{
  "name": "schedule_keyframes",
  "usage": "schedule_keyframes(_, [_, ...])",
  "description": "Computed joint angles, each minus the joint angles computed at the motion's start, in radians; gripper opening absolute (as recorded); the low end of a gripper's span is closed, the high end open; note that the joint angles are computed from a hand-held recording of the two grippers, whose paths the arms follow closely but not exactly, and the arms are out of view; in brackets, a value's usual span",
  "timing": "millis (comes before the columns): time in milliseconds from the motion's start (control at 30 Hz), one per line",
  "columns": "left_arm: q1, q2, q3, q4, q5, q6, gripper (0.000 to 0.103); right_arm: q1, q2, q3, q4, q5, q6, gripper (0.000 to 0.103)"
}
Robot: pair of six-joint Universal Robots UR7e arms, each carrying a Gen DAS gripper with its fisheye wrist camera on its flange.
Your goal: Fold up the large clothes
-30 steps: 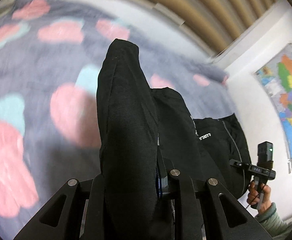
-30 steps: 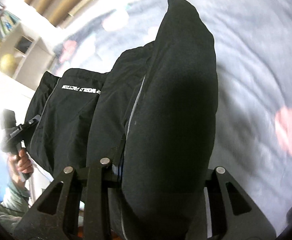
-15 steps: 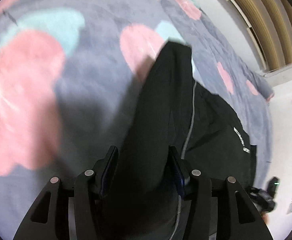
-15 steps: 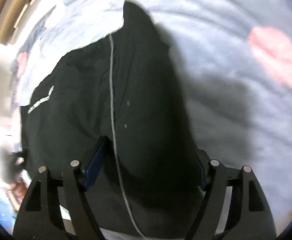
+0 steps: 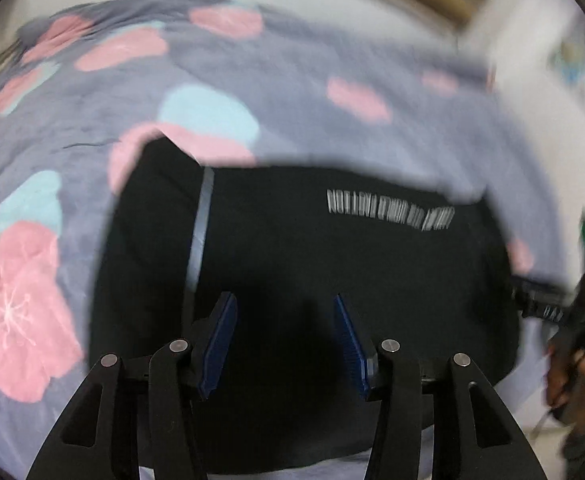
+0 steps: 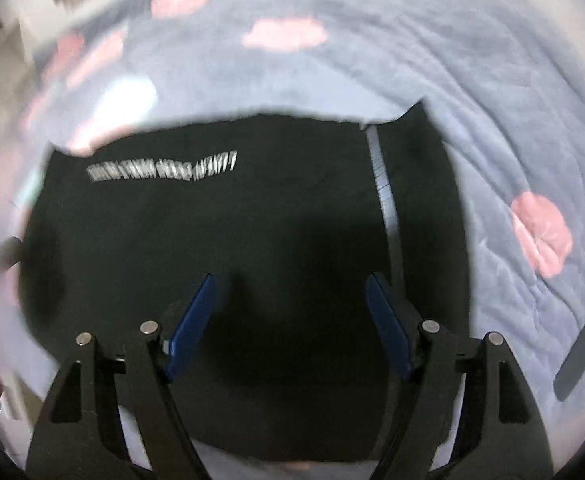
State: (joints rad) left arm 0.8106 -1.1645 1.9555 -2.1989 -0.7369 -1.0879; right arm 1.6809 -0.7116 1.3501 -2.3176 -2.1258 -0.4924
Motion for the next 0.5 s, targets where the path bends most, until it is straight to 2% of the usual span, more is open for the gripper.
schedule_keyframes(67, [0.03, 0.06, -0.026, 0.055, -0.053, -0.002, 0.052, -0.013, 0.033, -0.006, 0.042, -0.047, 0.037, 0.074])
schedule_keyframes(100, [0.045, 0.085, -0.034, 0.077, -0.068, -0.011, 0.053, -0.021, 0.038, 0.002, 0.029, -0.066, 0.029, 0.076])
schedule_keyframes(167, [0.056, 0.104, -0.009, 0.036, -0.047, -0.004, 0.054, -0.026, 0.054, 0.014, -0.017, -0.091, -0.011, 0.077])
schedule_keyframes(233, [0.067, 0.101, 0.0, 0.008, -0.053, -0.016, 0.055, -0.028, 0.06, 0.018, -0.032, -0.099, -0.023, 0.078])
schedule_keyframes(333, [0.072, 0.089, 0.003, -0.002, -0.061, 0.004, 0.055, -0.032, 0.069, -0.008, 0.004, -0.102, -0.009, 0.078])
schedule_keyframes(500, [0.023, 0.01, 0.026, 0.02, -0.052, 0.026, 0.056, -0.019, 0.03, -0.035, 0.076, -0.07, 0.047, 0.078])
